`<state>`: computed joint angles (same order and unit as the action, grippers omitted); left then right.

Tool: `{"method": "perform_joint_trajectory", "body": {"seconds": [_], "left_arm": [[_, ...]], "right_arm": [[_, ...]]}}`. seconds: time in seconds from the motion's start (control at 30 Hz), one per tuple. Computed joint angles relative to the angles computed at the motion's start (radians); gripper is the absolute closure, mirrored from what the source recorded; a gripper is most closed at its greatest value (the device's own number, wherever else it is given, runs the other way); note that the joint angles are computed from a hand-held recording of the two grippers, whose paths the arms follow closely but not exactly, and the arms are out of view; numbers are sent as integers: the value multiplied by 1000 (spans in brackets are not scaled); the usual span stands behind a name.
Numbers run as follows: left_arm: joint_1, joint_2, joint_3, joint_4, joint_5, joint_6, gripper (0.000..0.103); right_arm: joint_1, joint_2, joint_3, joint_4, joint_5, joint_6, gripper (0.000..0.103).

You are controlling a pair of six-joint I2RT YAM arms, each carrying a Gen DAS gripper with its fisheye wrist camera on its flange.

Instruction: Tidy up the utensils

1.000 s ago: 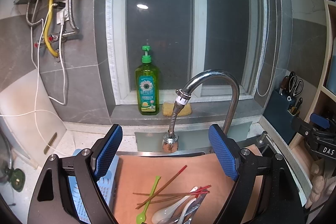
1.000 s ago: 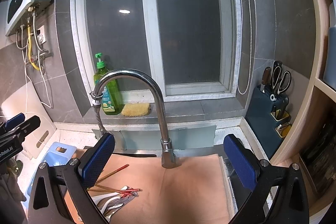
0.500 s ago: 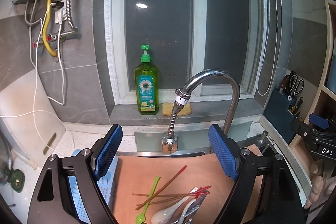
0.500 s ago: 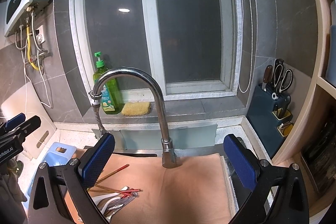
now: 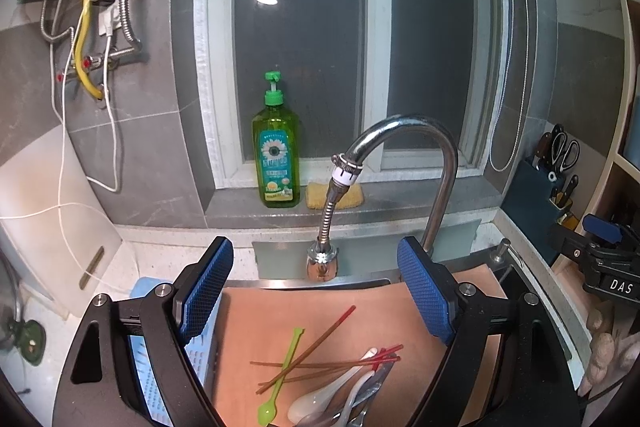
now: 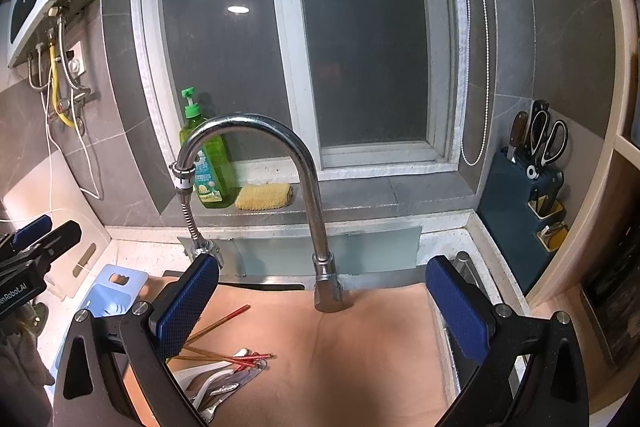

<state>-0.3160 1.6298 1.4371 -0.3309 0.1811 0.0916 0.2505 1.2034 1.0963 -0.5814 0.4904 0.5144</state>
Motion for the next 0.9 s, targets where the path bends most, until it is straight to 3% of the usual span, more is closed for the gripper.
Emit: {"method": "perform_joint_trajectory", "body": {"seconds": [0.2,0.47,0.8,0.9], "left_arm": [[9,10,-7,-15,-1,6,19],[75,73,-24,-73,-5,13,19],[118,122,-107,-155,5,65,19],[127,135,-129,-179,37,57,20]], "right_arm": [[-26,11,-21,22,-65,-5,1],[-130,38,-113,116,-305,-17,1],[-189,195,-183,215,-538,-8,1],[-182,237,-182,231,-585,-7,7]]}}
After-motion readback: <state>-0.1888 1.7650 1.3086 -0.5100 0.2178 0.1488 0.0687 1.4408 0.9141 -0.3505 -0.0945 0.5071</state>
